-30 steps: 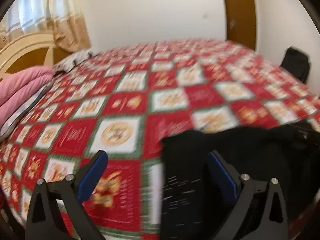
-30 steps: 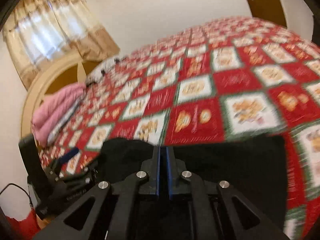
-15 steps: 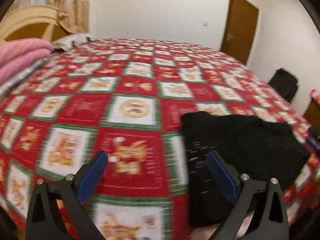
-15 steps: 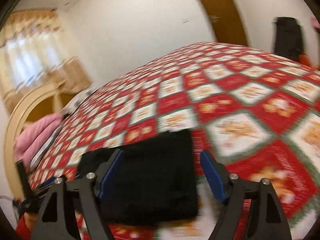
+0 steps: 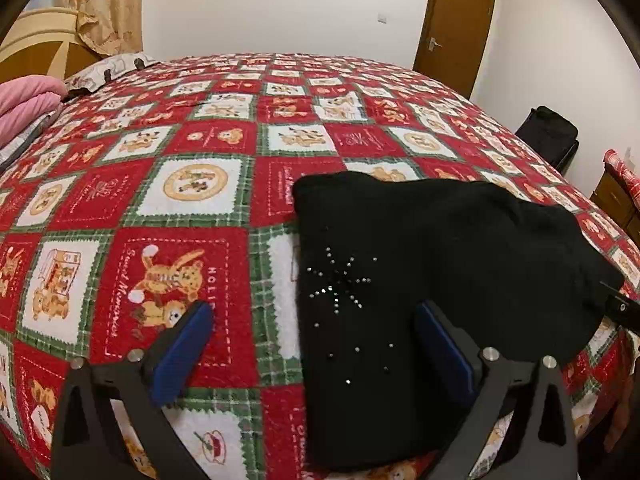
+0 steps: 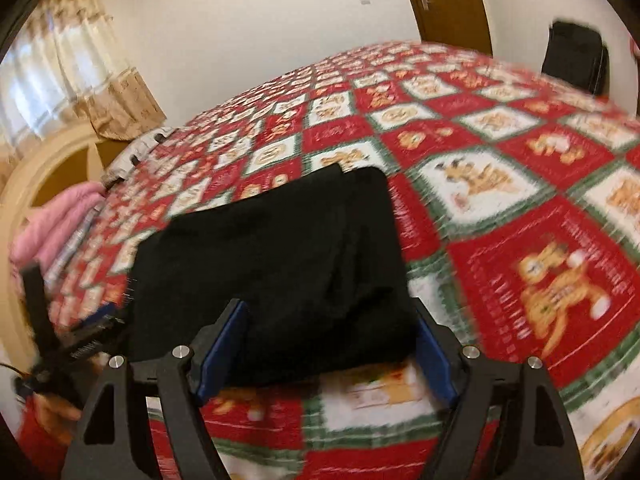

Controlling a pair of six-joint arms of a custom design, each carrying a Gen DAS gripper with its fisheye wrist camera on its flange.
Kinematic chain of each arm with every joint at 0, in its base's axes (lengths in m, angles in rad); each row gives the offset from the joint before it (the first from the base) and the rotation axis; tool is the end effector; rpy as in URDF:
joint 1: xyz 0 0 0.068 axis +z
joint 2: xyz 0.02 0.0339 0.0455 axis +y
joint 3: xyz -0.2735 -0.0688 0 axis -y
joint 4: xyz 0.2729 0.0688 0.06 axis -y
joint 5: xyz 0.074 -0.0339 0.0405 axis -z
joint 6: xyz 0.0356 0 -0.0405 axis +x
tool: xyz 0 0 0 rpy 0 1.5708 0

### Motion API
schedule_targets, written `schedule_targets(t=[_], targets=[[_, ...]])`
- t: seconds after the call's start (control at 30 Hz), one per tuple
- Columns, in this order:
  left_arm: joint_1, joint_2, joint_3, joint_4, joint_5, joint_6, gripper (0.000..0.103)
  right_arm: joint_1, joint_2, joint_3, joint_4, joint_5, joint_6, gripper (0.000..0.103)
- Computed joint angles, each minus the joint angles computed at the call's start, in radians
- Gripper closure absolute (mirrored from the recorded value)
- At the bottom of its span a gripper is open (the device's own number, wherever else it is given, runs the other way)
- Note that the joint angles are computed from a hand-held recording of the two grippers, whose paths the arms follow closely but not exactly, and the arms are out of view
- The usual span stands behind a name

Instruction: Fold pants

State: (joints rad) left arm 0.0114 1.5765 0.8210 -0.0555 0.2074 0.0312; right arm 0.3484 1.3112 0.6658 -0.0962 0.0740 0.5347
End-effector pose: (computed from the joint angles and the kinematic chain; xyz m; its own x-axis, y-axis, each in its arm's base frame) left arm 0.3364 -0.0035 0.1647 -0.7205 0.0223 -0.6931 0.1532 0.9799 -0.1277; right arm 0.2684 0.0947 0.1876 -0.6937 0.2887 -0.6599 0.0747 0.9400 0.3328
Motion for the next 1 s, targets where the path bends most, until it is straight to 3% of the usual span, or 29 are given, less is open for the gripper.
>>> schedule_targets(t=[0.07, 0.37, 0.43, 0.57, 0.67, 0.77, 0.8, 0.83, 0.9, 1.0], targets=[[0.001, -0.007, -0.007, -0.001, 0.006, 0.005, 0.001, -0.021, -0.017, -0.010, 0.008, -0.085, 0.032, 0.022], [-0.001, 0.000, 0.000, -0.005, 0.008, 0.003, 0.000, -0.109, 0.011, -0.034, 0.147, -0.231, 0.129, 0.022], [-0.007, -0.001, 0.000, -0.007, -0.004, 0.010, 0.000, -0.096, 0.025, -0.027, 0.147, -0.214, 0.117, 0.024], [-0.011, 0.001, 0.006, -0.019, -0.016, 0.003, 0.000, -0.046, 0.065, 0.036, 0.031, -0.104, 0.046, 0.044], [-0.018, 0.003, 0.026, -0.058, -0.030, 0.006, 0.000, -0.054, 0.072, 0.039, 0.029, -0.105, 0.038, 0.055], [-0.026, 0.006, 0.047, -0.094, -0.044, 0.002, 0.001, -0.014, 0.089, 0.068, -0.016, -0.031, -0.015, 0.059], [-0.028, 0.000, 0.043, -0.096, -0.044, 0.001, 0.008, 0.007, 0.095, 0.078, -0.029, 0.008, -0.031, 0.059], [-0.032, -0.013, 0.035, -0.093, -0.027, 0.009, 0.023, 0.024, 0.098, 0.083, -0.036, 0.040, -0.044, 0.060], [-0.046, -0.028, 0.029, -0.101, 0.002, 0.036, 0.042, 0.032, 0.096, 0.079, -0.031, 0.062, -0.052, 0.060], [-0.073, -0.034, 0.025, -0.092, -0.039, 0.039, 0.043, 0.014, 0.091, 0.059, -0.006, 0.035, -0.042, 0.060]])
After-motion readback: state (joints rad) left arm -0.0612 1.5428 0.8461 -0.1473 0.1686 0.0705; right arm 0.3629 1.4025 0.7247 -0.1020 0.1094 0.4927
